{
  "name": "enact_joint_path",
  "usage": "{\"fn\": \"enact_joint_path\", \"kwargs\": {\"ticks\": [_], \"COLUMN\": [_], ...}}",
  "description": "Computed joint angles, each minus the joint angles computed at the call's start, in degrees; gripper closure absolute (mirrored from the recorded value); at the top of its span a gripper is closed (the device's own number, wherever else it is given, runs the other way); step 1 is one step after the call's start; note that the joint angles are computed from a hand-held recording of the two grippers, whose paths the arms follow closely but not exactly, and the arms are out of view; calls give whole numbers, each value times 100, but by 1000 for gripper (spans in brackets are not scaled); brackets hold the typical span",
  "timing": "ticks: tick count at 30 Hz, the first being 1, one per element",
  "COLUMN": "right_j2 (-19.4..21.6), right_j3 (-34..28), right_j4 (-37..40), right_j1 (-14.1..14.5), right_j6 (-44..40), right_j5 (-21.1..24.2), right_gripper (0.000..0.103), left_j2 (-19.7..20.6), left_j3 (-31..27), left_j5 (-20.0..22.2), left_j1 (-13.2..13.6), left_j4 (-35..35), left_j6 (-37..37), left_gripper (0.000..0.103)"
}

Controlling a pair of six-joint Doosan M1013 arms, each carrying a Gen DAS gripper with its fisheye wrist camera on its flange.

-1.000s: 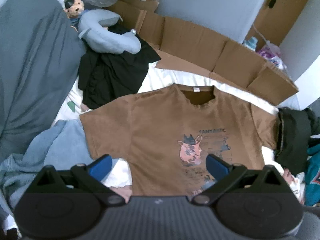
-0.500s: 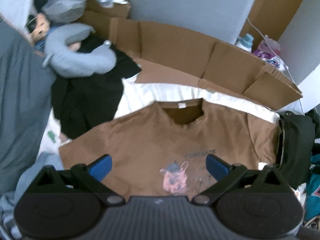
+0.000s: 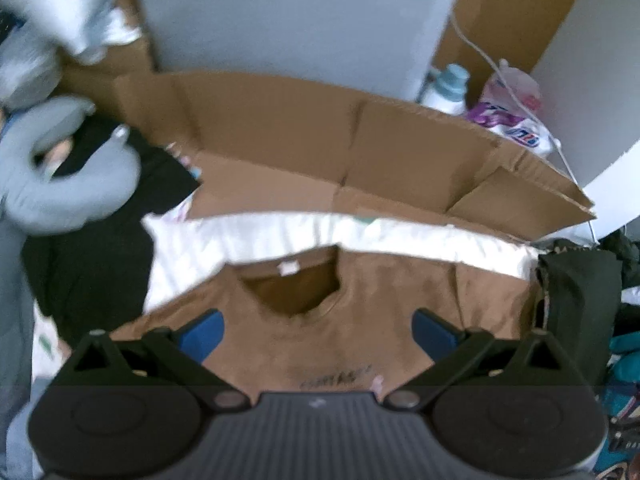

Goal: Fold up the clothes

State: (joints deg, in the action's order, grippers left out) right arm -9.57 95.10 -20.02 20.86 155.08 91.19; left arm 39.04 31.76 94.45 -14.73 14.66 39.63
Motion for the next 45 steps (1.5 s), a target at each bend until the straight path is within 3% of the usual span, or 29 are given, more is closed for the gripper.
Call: {"fn": "enact_joint_path", "kwargs": {"ticks": [7,14,17,23,30,34,35,38,40,42,45], "right_j2": [62,-104,-215,-413,-681,-798,-826,-897,-904,-865,-827], "right_j3": [202,592,787,1072,1542,1804,1884,2103,2231,2310,2400], "right_j4": [-59,-332,-507,-918,-1020,-1066,-1133,-1272,-1382,-1454,-1443], "right_j1": [-118,-256,-309,-329,-184,-93,-48,55,178,309,403], "right_j6": [-380,-373,-257,-709,-746,-784,-791,-733,-575,-498,-443], "right_j5": [-72,-243,-412,-905,-1597,-1925,-2003,-2183,-2188,-2090,-1971], "right_gripper": [9,9,10,10,12,18,19,33,50,52,68], "left_j2": [1082,1915,2109,1699,1656,1327,1271,1085,986,906,782], "left_j3": [-1643,-2812,-3000,-1919,-1547,-675,-503,93,437,724,1098], "left_j5": [393,691,687,-324,-922,-1645,-1791,-2288,-2623,-2943,-3356], "left_j1": [4,-65,-128,-119,-180,-271,-284,-345,-387,-443,-513], "left_j4": [-198,-418,-412,-776,-732,-706,-765,-878,-984,-1081,-1309], "left_j6": [400,590,857,948,1233,1602,1740,1932,2068,2290,2817], "left_gripper": [2,3,3,3,5,5,10,18,26,41,46]}}
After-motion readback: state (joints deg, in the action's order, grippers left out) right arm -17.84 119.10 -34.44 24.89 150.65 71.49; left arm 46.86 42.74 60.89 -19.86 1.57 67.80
